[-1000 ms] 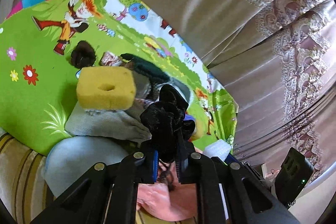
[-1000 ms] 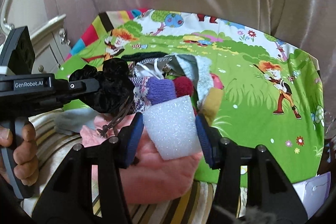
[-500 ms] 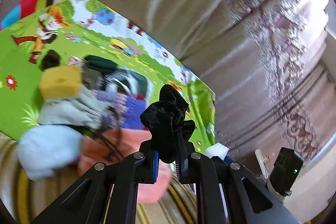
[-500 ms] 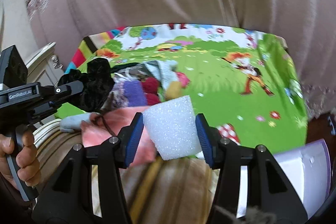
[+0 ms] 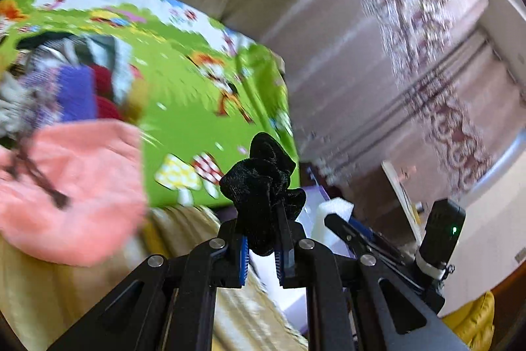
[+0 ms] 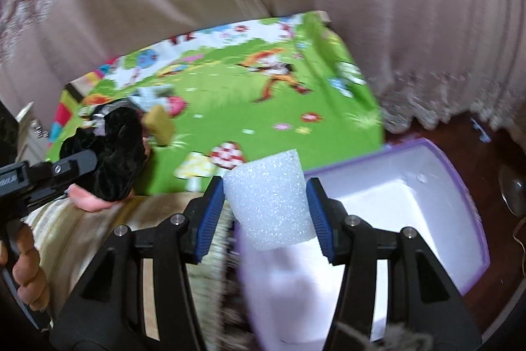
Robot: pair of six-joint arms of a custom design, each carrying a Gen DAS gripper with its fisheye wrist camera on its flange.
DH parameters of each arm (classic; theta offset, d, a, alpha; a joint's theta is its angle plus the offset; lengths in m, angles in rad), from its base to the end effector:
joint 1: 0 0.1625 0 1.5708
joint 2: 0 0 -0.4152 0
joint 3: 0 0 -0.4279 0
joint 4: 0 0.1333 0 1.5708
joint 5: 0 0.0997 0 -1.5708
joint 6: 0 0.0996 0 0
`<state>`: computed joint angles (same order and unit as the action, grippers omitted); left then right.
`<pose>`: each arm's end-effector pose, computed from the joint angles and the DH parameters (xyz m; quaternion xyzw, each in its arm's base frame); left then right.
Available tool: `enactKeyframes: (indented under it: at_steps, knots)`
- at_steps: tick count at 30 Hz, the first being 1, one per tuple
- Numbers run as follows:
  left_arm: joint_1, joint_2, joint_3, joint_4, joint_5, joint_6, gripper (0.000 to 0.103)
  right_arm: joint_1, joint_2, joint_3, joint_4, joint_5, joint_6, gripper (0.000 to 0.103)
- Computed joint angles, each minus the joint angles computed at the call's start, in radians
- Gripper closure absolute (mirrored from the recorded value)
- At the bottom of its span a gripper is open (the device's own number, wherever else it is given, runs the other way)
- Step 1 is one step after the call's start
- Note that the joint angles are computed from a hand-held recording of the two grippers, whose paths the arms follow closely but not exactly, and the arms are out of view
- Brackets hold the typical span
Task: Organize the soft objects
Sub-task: 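Carry both items over the purple-rimmed box and open both grippers to drop them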
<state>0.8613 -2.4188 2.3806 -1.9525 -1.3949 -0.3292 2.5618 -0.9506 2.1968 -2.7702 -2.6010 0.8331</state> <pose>-0.0467 -0.2858 0.4046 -0.1662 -0.9602 0.2229 0.0285 0.4236 -0.2201 0.0390 0.0801 -0.8664 0.3770 0.3176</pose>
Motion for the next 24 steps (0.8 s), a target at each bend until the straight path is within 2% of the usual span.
enactKeyframes:
  at_steps: [2, 7, 10, 11, 13, 15, 18, 21, 24]
  knots:
    - [-0.044, 0.012, 0.021, 0.020, -0.002, -0.020, 0.090, 0.003, -0.042, 0.028, 0.081, -0.015, 0.075, 0.047]
    - [-0.136, 0.041, 0.063, 0.043, 0.003, -0.049, 0.090, 0.006, -0.111, 0.088, 0.142, -0.029, 0.174, 0.047]
    - [-0.170, 0.069, 0.077, 0.046, -0.002, -0.059, 0.090, 0.007, -0.142, 0.093, 0.263, -0.046, 0.271, 0.045]
    - [-0.177, 0.079, 0.079, 0.050, -0.006, -0.062, 0.087, 0.006, -0.151, 0.093, 0.307, -0.051, 0.304, 0.044]
    - [-0.185, 0.107, 0.081, 0.058, -0.012, -0.065, 0.083, 0.007, -0.164, 0.102, 0.325, -0.058, 0.335, 0.036]
    - [-0.190, 0.121, 0.080, 0.072, -0.015, -0.069, 0.065, 0.008, -0.181, 0.112, 0.352, -0.068, 0.374, 0.026]
    - [-0.198, 0.113, 0.080, 0.088, -0.005, -0.084, 0.047, 0.013, -0.196, 0.122, 0.376, -0.082, 0.418, 0.020]
    - [-0.216, 0.097, 0.077, 0.095, 0.044, -0.103, 0.047, 0.009, -0.194, 0.122, 0.372, -0.079, 0.421, 0.019]
    - [-0.252, 0.044, 0.087, 0.094, 0.138, -0.107, 0.047, 0.006, -0.179, 0.114, 0.347, -0.071, 0.401, 0.019]
